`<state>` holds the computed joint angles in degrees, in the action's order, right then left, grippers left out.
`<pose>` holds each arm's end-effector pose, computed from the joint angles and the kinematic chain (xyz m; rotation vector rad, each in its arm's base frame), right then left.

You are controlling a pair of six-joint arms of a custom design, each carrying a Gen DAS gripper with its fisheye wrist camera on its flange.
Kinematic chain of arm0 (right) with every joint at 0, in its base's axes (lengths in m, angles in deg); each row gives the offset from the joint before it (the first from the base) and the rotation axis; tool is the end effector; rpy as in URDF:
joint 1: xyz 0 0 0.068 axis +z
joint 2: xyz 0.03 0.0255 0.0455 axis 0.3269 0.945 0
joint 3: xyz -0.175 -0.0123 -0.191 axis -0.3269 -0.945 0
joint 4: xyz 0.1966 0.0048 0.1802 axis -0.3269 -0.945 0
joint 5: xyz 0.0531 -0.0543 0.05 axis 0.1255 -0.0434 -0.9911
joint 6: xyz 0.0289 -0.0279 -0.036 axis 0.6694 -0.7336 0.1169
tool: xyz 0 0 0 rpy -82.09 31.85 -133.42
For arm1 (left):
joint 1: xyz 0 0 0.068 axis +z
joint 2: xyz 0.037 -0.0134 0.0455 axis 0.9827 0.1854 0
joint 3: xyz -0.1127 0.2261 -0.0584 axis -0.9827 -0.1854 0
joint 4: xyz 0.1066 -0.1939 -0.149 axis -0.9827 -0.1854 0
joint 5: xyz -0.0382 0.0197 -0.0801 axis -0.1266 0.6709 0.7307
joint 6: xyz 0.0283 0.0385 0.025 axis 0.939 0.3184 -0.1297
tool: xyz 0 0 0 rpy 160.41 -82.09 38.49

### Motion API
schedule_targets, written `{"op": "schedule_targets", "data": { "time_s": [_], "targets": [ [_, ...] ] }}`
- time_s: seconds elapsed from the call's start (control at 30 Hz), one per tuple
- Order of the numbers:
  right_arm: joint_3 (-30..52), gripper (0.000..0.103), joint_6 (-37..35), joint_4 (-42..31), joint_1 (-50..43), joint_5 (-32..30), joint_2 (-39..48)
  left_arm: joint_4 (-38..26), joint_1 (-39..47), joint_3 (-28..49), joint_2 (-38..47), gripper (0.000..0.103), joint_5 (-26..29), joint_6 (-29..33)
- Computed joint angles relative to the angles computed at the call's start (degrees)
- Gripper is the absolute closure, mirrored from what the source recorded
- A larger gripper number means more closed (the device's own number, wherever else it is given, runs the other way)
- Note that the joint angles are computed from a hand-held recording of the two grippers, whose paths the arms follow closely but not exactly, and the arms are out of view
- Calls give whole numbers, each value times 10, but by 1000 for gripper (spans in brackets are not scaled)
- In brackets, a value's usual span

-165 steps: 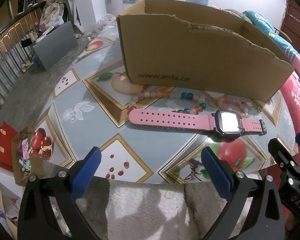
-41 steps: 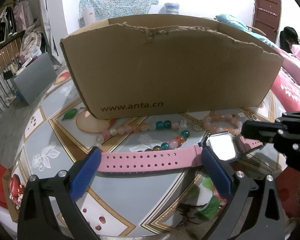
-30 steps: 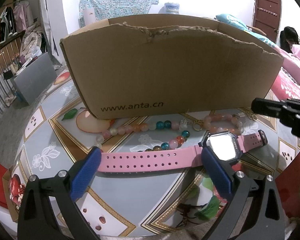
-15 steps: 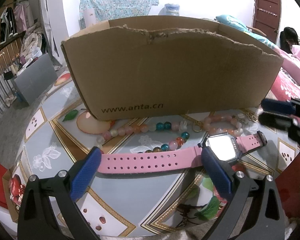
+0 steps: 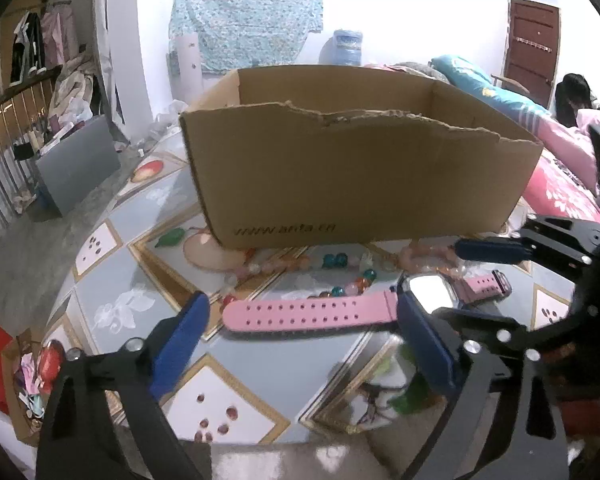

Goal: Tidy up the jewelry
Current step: 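Lift the pink watch by its face with the right tool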

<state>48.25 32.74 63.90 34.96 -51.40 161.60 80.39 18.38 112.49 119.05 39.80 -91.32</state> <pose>0.2702 0.0912 0.0339 -1.0424 1.9977 0.3424 0.1774 -0.2730 0.0917 -0.0054 2.3333 -0.0005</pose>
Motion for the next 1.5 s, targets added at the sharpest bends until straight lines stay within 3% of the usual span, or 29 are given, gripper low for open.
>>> {"op": "schedule_targets", "data": {
  "time_s": [0.3, 0.47, 0.63, 0.73, 0.9, 1.13, 1.37, 1.5],
  "targets": [
    [18, 62, -17, -23, 33, 28, 1, -1, -19, -43, -31, 25, -2, -34],
    [22, 73, -27, -45, 44, 33, -1, 11, -29, -58, -39, 27, -7, -34],
    [16, 76, -40, -60, 55, 48, -11, 17, -39, -63, -38, 27, -10, -27],
    [16, 75, -32, -59, 58, 57, -16, 22, -43, -67, -36, 27, -11, -25],
    [40, 60, -35, -73, 58, 64, -12, 35, -43, -76, -37, 27, -6, -27],
    [68, 60, -64, -140, 61, 64, -8, 52, -39, -84, -38, 27, 3, -22],
    [47, 60, -64, -133, 73, 69, -14, 10, -48, -58, -46, 27, 3, 7],
    [86, 61, -67, -213, 48, 19, -14, -43, -59, -13, -11, 27, -7, 42]
  ]
}}
